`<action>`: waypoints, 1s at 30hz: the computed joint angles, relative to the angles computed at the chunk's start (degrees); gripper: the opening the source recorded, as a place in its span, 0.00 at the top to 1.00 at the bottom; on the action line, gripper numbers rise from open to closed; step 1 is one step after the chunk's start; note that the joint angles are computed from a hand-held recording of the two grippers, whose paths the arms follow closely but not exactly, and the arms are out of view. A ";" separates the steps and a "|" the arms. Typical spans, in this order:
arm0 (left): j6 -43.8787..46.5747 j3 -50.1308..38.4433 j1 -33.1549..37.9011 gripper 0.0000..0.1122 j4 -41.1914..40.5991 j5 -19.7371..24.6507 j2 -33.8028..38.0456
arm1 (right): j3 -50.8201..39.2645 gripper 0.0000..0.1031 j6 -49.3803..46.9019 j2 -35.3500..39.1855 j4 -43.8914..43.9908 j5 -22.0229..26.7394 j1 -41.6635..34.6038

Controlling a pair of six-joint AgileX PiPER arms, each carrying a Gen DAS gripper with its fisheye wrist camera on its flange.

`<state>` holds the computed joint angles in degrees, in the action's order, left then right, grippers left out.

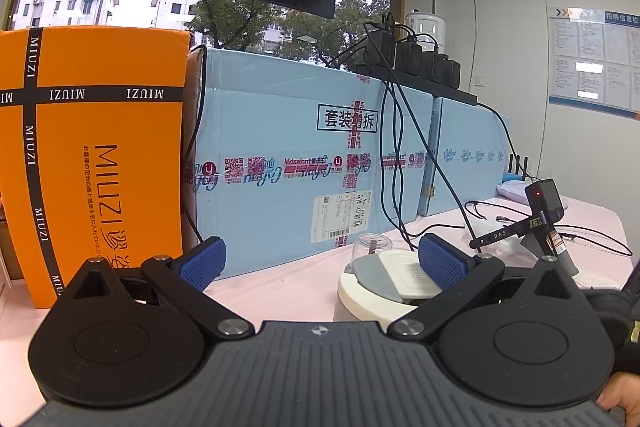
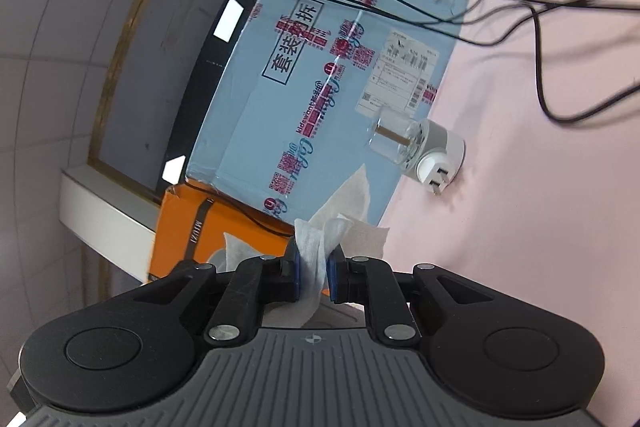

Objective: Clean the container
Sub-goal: 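Wipe the mug underside with the tissue in the right gripper while the left holds the mug, then set the mug on the table with the left gripper while the right releases the tissue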

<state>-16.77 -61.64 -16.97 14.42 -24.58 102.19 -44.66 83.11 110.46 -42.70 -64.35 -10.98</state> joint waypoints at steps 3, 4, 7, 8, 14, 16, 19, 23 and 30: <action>-0.28 -0.02 0.07 0.08 0.28 -0.06 0.04 | 1.32 0.88 -5.86 -1.98 1.76 4.27 1.32; -0.52 -0.05 0.12 0.08 0.49 -0.06 0.07 | 1.57 0.88 -6.78 -2.08 1.89 4.65 1.41; -0.28 0.02 0.03 0.08 0.08 -0.19 0.09 | 2.21 0.88 -9.37 -2.96 1.73 7.31 1.72; -0.29 0.01 0.02 0.08 0.13 -0.13 0.05 | 2.43 0.88 -10.32 -3.36 1.66 8.39 1.85; 3.39 0.33 -0.66 0.08 -3.39 -0.10 -0.27 | 3.00 0.88 -17.95 -9.34 -1.19 21.01 3.84; 5.06 0.83 -0.60 0.08 -4.08 -0.79 -0.60 | 2.34 0.88 -15.63 -10.92 -7.23 25.25 3.59; 6.97 2.65 -0.43 0.08 -8.19 -4.60 -1.21 | 4.00 0.88 -16.08 -12.97 -11.60 25.34 1.76; 4.13 5.81 0.50 0.08 -10.18 -10.50 -2.48 | 7.03 0.88 -16.86 -16.32 -17.02 22.97 -2.12; 10.42 13.06 -0.49 0.08 -21.46 -19.37 -3.27 | 12.42 0.88 -21.01 -21.95 -26.57 21.33 -3.68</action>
<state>-6.35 -48.58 -17.46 -7.04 -43.95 98.92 -32.24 62.10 88.50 -69.27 -43.02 -14.66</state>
